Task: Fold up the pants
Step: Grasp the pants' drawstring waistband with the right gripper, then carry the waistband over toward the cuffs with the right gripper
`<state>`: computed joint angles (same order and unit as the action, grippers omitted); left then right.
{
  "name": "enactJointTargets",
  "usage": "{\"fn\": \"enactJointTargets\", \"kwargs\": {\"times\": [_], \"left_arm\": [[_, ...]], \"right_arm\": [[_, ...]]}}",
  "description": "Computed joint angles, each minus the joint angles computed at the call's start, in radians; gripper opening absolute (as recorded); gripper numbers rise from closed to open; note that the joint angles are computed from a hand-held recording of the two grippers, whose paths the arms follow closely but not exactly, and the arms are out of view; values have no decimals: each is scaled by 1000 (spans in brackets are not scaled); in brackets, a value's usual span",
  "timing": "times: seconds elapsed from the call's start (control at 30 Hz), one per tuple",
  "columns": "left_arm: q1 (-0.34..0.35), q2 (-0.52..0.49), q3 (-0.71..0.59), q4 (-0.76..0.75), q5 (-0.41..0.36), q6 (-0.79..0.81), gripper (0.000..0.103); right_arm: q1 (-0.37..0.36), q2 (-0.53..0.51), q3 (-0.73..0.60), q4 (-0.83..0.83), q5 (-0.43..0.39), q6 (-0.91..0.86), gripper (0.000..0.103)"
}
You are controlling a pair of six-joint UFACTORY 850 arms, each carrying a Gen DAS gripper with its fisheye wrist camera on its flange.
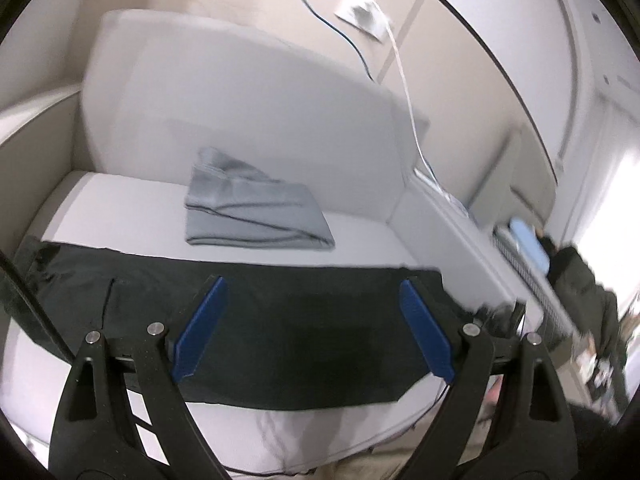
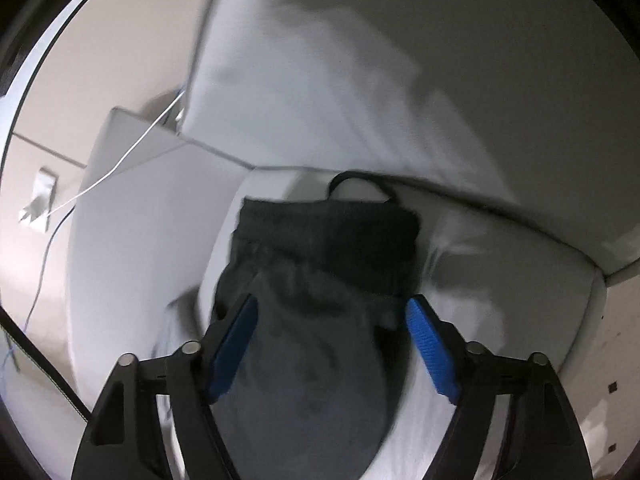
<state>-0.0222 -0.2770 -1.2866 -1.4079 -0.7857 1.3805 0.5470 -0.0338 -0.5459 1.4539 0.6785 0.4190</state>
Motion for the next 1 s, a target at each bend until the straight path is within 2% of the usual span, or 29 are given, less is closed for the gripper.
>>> {"fn": "enactJointTargets", "kwargs": {"times": [0.1, 0.27, 0.33, 0.37, 0.43, 0.53, 0.63, 0.8, 0.9, 1.0], "left_arm": [[22, -15, -16, -12, -3, -43, 86], [24, -26, -26, -13, 10, -50, 86], [19, -27, -27, -5, 16, -44, 86], [18, -27, -28, -2, 20, -40, 86], [12, -28, -26, -1, 28, -32, 86], [5, -26, -22, 1, 39, -24, 86], [3, -26, -22, 0, 44, -23, 86], [5, -25, -20, -14, 63, -7, 86], [7, -31, -25, -1, 92, -4, 86], [25, -56, -49, 19, 72, -43, 86]], "right_arm": [[-1, -42, -29, 123, 41, -127, 76], [-14, -97, -64, 218, 101, -187, 74], [-22, -111, -72, 240, 111, -208, 39], [-33, -115, -78, 256, 89, -237, 37], [-35, -120, -76, 228, 94, -207, 26], [-33, -108, -63, 182, 96, -153, 16], [-28, -92, -65, 164, 97, -159, 13], [17, -65, -144, 185, 218, -451, 13], [20, -39, -175, 170, 226, -576, 13], [13, -18, -195, 142, 185, -662, 13]]}}
